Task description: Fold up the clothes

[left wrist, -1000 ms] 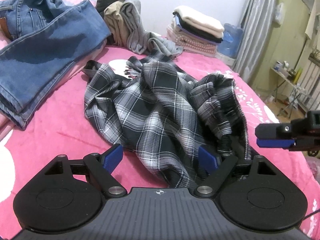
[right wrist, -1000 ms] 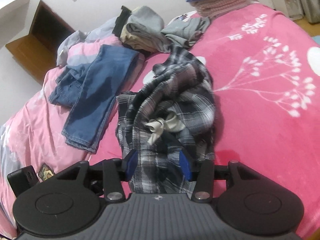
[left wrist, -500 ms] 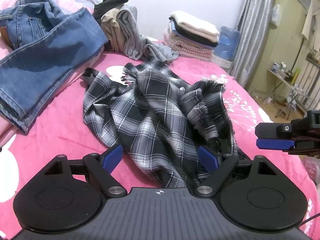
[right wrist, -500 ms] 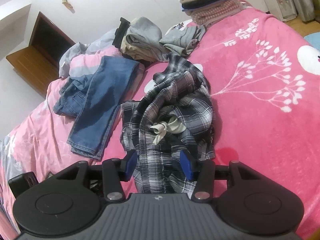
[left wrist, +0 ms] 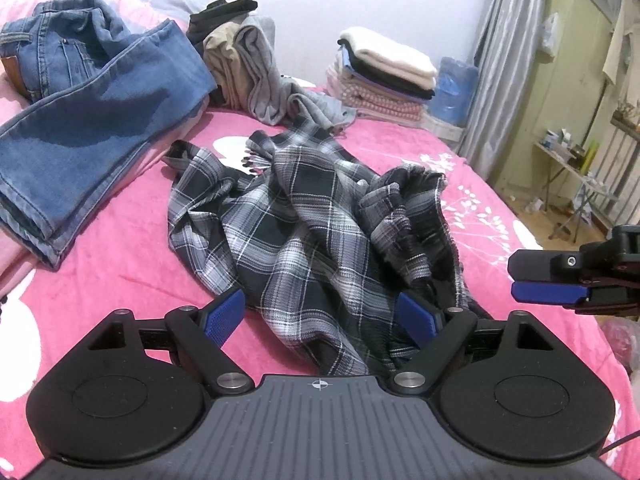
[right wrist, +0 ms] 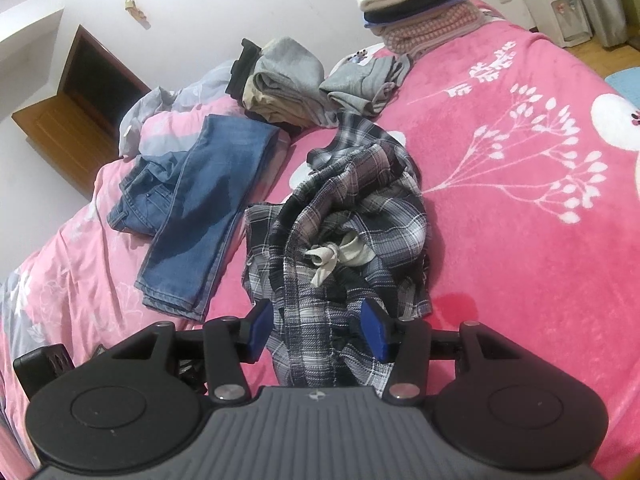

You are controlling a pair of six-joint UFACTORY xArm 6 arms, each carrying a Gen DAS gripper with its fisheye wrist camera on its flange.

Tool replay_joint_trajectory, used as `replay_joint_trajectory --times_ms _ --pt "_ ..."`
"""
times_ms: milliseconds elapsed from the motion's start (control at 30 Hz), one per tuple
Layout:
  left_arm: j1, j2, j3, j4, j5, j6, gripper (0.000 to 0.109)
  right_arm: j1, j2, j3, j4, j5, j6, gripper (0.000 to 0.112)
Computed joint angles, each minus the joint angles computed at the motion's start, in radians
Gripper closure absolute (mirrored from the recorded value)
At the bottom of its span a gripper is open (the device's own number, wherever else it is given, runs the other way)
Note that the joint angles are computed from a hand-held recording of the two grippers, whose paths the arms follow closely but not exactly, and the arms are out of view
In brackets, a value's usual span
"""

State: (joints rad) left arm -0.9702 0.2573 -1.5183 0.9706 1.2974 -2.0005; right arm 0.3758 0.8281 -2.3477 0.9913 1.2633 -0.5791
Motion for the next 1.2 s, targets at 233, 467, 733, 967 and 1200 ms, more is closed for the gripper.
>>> replay_joint_trajectory --times_ms 233,467,733,967,1200 --pt "0.0 0.005 -0.006 0.0 -0.002 0.001 0.024 0.0 -0.008 0.016 0.007 -0.007 -0.003 0.06" --pt "0.0 0.007 -0.005 -0.001 -0.006 -0.001 0.024 0.0 -0.009 0.019 0.008 -0.009 -0.003 0.06" --pt "-0.001 0.007 -0.005 0.0 -0.006 -0.001 0.024 0.0 -0.013 0.025 0.011 -0.011 -0.006 0.06" --pt "-0.002 0.009 -0.008 0.001 -0.007 0.0 0.024 -0.001 -0.016 0.031 0.013 -0.014 -0.008 0.06" --pt "-0.001 0.011 -0.01 0.001 -0.013 0.006 0.024 -0.001 -0.017 0.034 0.014 -0.015 -0.009 0.06"
